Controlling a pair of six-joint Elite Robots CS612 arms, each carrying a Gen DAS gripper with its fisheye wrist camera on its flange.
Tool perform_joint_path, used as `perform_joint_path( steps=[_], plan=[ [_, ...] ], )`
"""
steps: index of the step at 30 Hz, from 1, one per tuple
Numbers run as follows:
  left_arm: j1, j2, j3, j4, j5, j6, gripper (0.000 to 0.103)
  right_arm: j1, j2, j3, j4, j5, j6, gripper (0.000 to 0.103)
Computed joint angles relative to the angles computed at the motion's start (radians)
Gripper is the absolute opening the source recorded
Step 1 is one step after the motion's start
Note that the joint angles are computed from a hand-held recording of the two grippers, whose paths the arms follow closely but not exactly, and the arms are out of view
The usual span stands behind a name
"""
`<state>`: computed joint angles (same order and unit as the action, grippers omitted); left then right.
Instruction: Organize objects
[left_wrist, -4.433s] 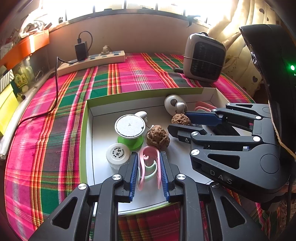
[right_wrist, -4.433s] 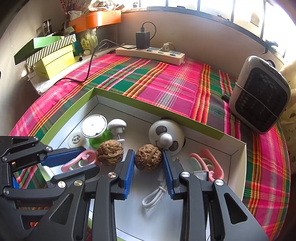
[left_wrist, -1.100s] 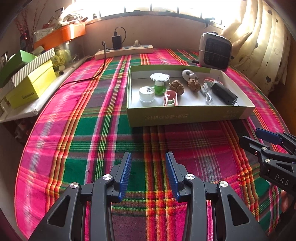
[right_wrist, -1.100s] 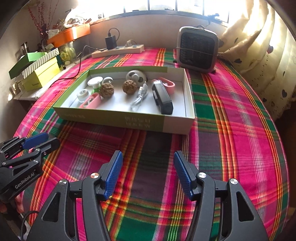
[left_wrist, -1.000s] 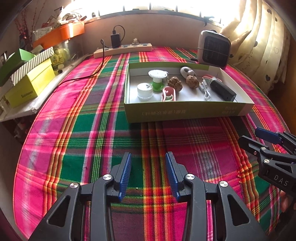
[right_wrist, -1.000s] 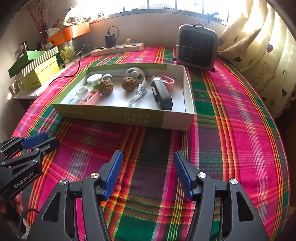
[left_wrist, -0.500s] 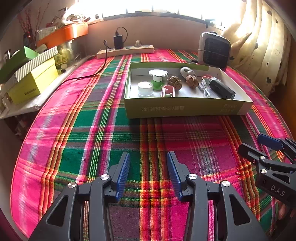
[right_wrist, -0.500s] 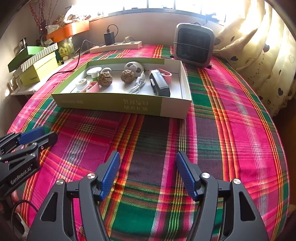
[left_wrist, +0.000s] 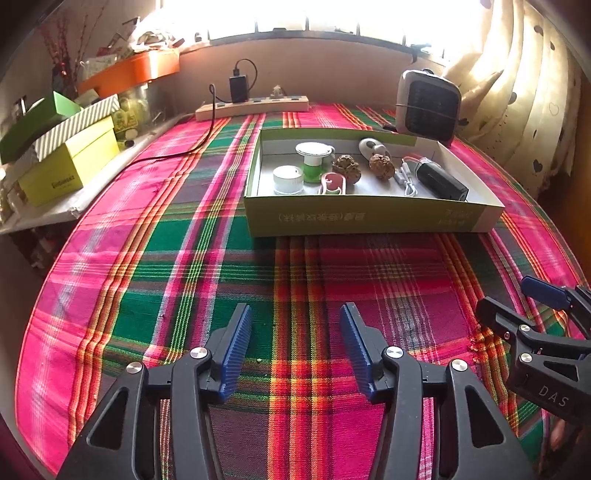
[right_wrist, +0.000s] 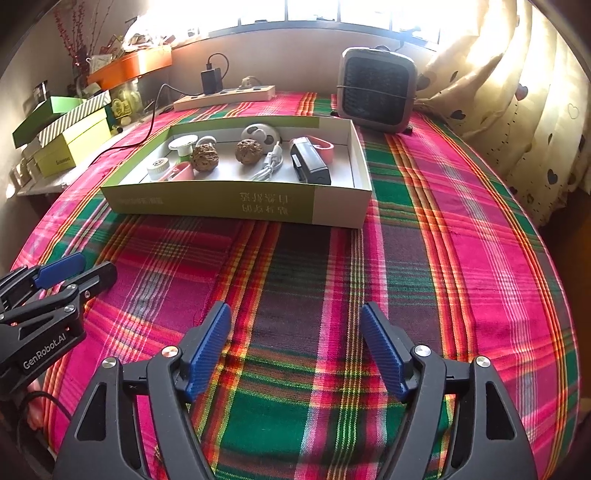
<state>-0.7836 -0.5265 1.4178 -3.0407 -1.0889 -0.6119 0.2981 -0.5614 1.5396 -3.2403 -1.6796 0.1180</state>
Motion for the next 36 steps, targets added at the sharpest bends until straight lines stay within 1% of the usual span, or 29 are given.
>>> perform_joint_path(
  steps=[4, 11, 36],
  plan=[
    [0.0, 0.001, 0.0, -0.005, -0.001, -0.002, 0.049, 0.001, 0.0, -0.003, 0.007, -0.008, 0.009, 0.077],
    [0.0, 0.002, -0.001, -0.004, 0.002, 0.0, 0.049, 0.0, 0.001, -0.004, 0.01, -0.008, 0.011, 0.079],
    [-0.001, 0.001, 0.0, -0.002, 0.005, -0.006, 0.05, 0.0, 0.0, -0.004, 0.009, -0.009, 0.012, 0.079]
  ],
)
